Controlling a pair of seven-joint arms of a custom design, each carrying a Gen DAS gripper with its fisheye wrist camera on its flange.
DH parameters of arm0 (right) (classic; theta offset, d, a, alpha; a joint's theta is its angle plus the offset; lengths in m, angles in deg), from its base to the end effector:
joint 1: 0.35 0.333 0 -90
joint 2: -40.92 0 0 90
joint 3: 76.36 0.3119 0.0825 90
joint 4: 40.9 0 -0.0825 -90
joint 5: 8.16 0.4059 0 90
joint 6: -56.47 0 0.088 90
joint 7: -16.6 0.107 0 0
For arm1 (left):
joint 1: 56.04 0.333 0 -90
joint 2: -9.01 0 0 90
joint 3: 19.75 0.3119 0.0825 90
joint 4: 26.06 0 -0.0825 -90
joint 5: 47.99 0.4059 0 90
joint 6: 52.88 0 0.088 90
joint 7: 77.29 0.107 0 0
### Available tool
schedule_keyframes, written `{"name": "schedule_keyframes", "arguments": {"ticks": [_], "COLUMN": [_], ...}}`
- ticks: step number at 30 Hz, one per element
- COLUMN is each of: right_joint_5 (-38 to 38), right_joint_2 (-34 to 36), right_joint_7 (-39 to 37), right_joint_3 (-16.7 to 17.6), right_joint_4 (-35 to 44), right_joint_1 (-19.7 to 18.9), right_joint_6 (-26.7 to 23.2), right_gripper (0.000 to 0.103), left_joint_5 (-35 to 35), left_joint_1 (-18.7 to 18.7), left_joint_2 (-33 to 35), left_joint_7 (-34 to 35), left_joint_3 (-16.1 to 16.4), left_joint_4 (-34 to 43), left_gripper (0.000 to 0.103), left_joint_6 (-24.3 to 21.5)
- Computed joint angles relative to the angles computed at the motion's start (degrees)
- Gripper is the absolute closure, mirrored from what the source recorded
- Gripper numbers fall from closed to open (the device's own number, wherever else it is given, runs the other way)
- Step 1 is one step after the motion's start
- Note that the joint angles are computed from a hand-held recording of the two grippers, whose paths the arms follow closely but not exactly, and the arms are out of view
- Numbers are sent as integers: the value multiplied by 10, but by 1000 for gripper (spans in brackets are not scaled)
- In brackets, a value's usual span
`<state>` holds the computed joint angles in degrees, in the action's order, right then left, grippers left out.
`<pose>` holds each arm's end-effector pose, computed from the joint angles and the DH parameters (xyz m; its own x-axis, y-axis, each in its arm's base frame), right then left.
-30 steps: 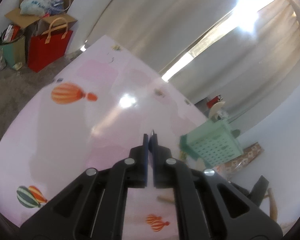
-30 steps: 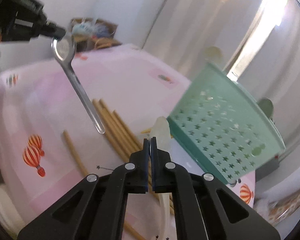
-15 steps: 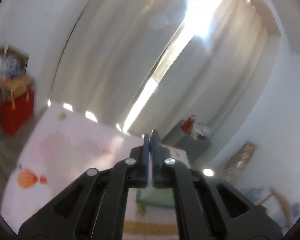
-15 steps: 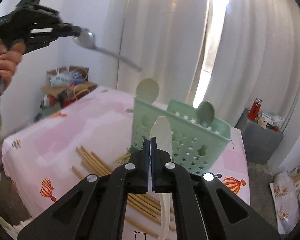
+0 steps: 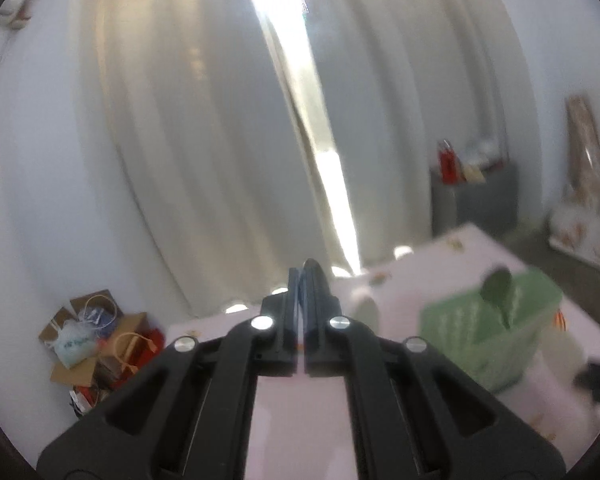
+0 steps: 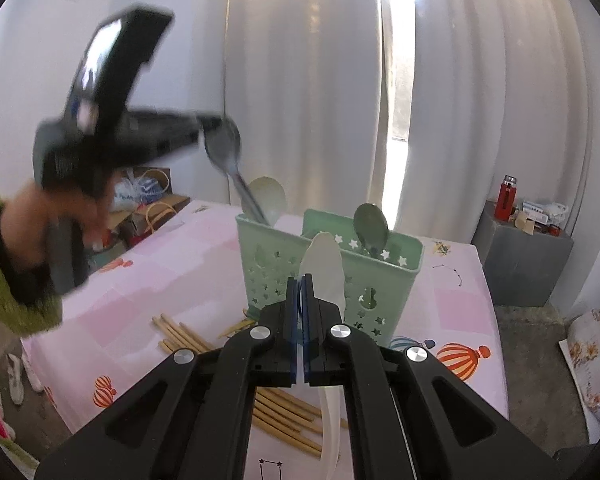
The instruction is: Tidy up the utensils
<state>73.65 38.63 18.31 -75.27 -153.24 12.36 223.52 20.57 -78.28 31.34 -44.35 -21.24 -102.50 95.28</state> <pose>0.5963 0.0837 0.5521 0.4717 -0.8814 0.0266 -0.3096 -0.1938 -0.9309 0.6770 -0.3118 0.5957 0.0199 -0.9532 -0.3016 -0.3466 0.2764 -0.8964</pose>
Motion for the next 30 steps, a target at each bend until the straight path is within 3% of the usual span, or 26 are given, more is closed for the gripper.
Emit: {"name": "schedule_keyframes", "arguments": {"ticks": [4,8,11,18,24,30], "right_joint_5": [17,43,76,117,110,77], "right_joint_2": [-3,10,29,130,257,344], "right_joint_7": [18,46,56,98,169,218], "right_joint_3": [-16,-34,-44,-31,11,49], "right_joint_4": [15,52,96,247,403,508], "right_joint_1": [-15,-43,-70,-137,-183,-202], "right_joint_6": [-66,-166,-240,-397,-452,-440], "right_gripper": [101,101,101,101,101,101], "left_joint_5": [-87,-154,-215,-226,-196,-190], "left_joint_1": [19,35,57,77,99,123], "left_joint_2": [8,-10,-33,-112,-157,-183], "left_joint_7": [52,39,23,-30,-72,-88], "left_joint_3": [-22,-25,-33,-30,-40,-54], "left_joint_4": [-7,-42,-84,-200,-260,-291], "left_gripper": [98,74,71,66,65,65], "left_joint_6": [17,57,105,165,169,162]}}
